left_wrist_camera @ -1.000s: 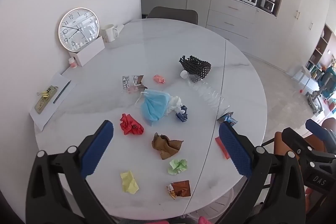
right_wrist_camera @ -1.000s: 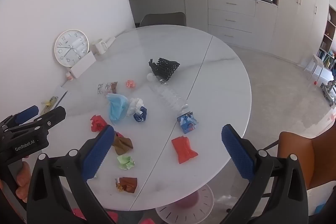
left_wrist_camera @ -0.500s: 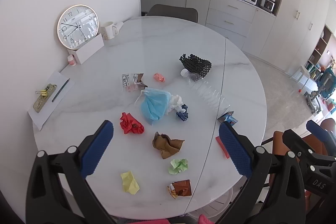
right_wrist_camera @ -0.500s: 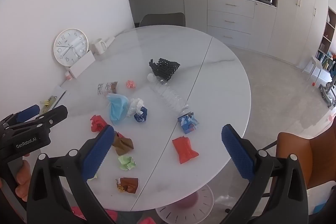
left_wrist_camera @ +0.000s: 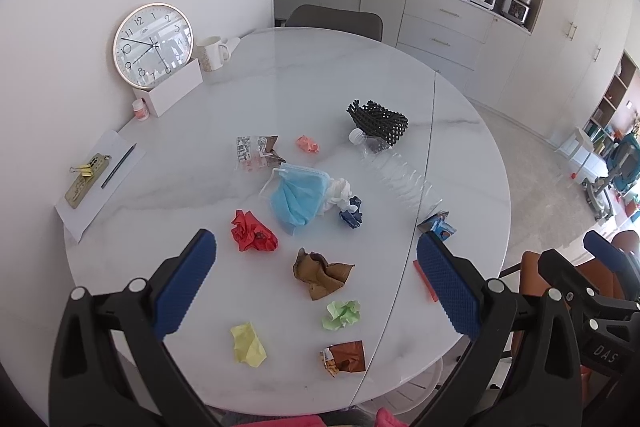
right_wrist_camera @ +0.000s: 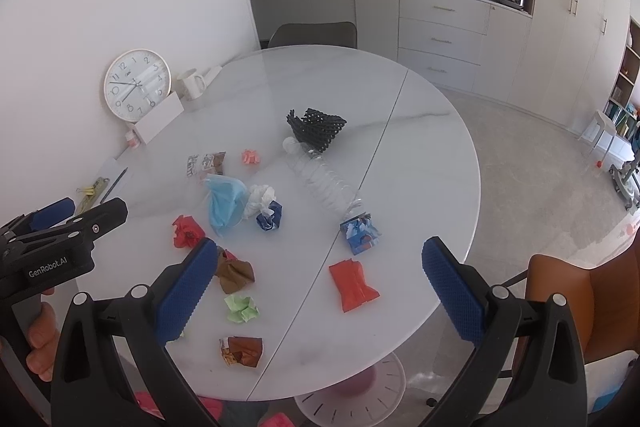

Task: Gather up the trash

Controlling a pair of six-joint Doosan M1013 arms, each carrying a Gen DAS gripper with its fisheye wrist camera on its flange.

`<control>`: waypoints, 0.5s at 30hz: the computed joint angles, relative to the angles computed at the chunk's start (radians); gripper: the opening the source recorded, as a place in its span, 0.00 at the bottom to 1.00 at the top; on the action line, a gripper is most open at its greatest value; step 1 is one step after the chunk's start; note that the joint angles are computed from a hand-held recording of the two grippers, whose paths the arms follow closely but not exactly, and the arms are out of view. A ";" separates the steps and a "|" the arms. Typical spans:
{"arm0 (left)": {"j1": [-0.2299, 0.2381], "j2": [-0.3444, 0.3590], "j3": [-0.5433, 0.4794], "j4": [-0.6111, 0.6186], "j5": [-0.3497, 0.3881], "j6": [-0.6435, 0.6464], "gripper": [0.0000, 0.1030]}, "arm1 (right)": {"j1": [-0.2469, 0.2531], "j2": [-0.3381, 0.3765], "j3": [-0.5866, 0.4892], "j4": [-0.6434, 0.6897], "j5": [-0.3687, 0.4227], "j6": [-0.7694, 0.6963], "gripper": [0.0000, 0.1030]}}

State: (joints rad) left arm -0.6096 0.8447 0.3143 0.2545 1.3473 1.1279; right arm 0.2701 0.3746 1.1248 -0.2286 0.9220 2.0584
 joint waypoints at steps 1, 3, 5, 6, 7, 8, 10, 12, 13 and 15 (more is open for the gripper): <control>0.000 0.000 0.000 0.000 0.000 0.000 0.94 | -0.001 -0.002 0.002 0.003 -0.002 -0.003 0.98; 0.001 0.001 -0.002 -0.001 0.002 0.001 0.94 | 0.001 0.000 0.000 0.000 0.001 0.000 0.98; 0.001 0.000 -0.002 -0.001 0.002 0.001 0.94 | 0.001 0.000 0.000 0.001 0.001 -0.001 0.98; 0.001 0.000 -0.002 -0.001 0.002 0.001 0.94 | 0.002 0.001 -0.002 0.000 0.002 -0.002 0.98; 0.001 0.001 -0.004 -0.001 0.004 0.001 0.94 | 0.003 0.002 -0.004 -0.002 0.005 -0.001 0.98; 0.001 0.001 -0.004 -0.002 0.004 0.001 0.94 | 0.003 0.001 -0.003 -0.004 0.004 0.000 0.98; 0.001 0.001 -0.003 -0.001 0.003 0.001 0.94 | 0.004 0.003 -0.005 -0.004 0.006 0.000 0.98; 0.000 -0.003 0.004 0.002 0.000 -0.002 0.94 | 0.005 0.003 -0.005 -0.005 0.007 -0.001 0.98; 0.001 -0.003 0.004 0.000 0.000 -0.001 0.94 | 0.006 0.003 -0.005 -0.006 0.007 -0.001 0.98; 0.000 -0.009 0.017 0.003 -0.005 -0.005 0.94 | 0.006 0.003 -0.006 -0.006 0.009 -0.002 0.98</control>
